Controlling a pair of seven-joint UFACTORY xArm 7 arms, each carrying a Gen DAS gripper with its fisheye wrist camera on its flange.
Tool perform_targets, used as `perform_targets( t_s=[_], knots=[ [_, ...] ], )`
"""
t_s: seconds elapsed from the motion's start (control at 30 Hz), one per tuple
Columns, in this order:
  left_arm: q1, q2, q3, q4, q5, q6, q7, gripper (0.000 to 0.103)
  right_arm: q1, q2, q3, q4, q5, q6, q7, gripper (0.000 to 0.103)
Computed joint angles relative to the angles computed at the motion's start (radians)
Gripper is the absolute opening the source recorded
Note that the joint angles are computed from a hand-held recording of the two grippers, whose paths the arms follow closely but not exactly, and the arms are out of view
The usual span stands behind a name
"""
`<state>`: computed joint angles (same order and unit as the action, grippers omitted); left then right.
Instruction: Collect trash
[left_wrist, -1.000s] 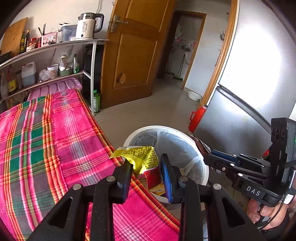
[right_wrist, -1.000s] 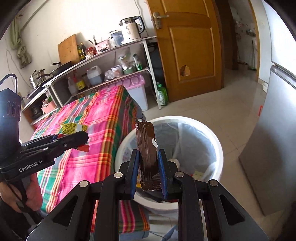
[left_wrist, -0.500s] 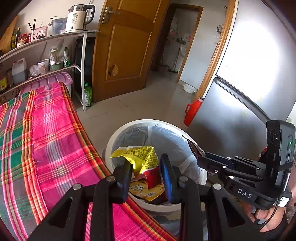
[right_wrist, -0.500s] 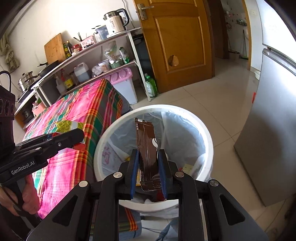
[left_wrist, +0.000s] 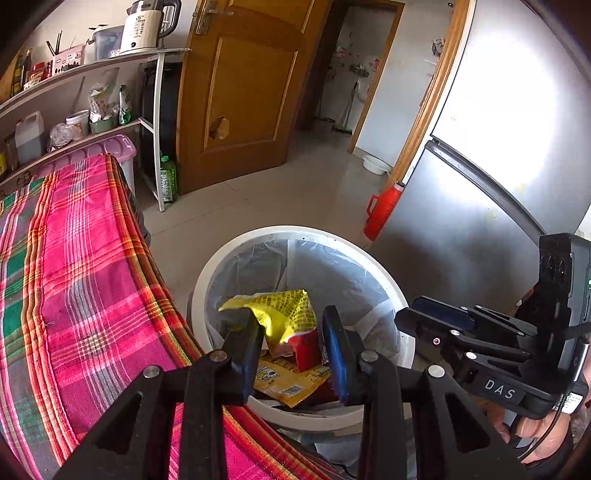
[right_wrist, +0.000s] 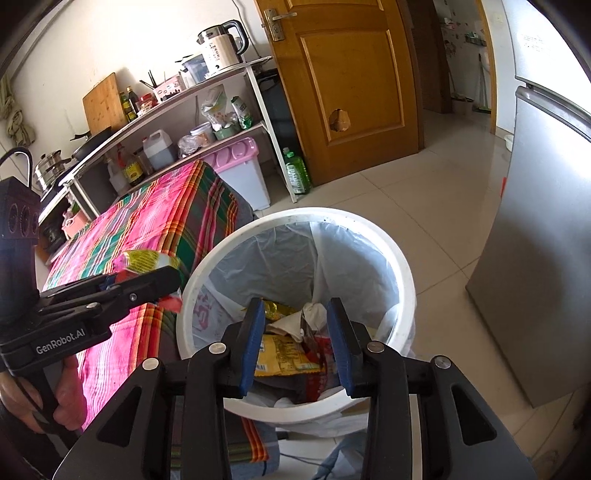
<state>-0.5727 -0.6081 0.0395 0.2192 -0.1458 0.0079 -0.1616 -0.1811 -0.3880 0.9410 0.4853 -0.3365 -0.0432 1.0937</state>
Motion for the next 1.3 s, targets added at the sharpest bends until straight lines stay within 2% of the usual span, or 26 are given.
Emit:
perform_targets(
  t_s=[0.1, 0.17, 0.37, 0.77, 1.07, 1.3],
  knots=[
    [-0.017, 0.003, 0.013, 0.000, -0.004, 0.000, 0.004, 0.036, 0.009, -0.006, -0.007, -0.006, 0.003, -0.005, 0.000, 0.036],
    [-0.013, -0.002, 0.005, -0.002, -0.005, 0.003, 0.000, 0.041, 0.018, -0.013, -0.012, -0.012, 0.007, -0.007, -0.001, 0.036],
    [0.009, -0.058, -0.016, -0.022, -0.002, 0.020, -0.015, 0.041, 0.054, -0.040, -0.028, -0.014, 0.015, 0.005, 0.000, 0.036],
    [0.078, -0.317, -0.065, -0.111, 0.024, 0.117, -0.058, 0.041, 0.217, -0.146, -0.093, 0.009, -0.008, 0.130, 0.055, 0.036],
    [0.120, -0.661, -0.096, -0.207, 0.038, 0.337, -0.103, 0.041, 0.323, -0.201, -0.102, 0.030, -0.049, 0.211, 0.124, 0.039],
    [0.125, -0.980, -0.126, -0.266, 0.052, 0.577, -0.143, 0.041, 0.400, -0.229, -0.090, 0.056, -0.071, 0.287, 0.172, 0.039]
  ],
)
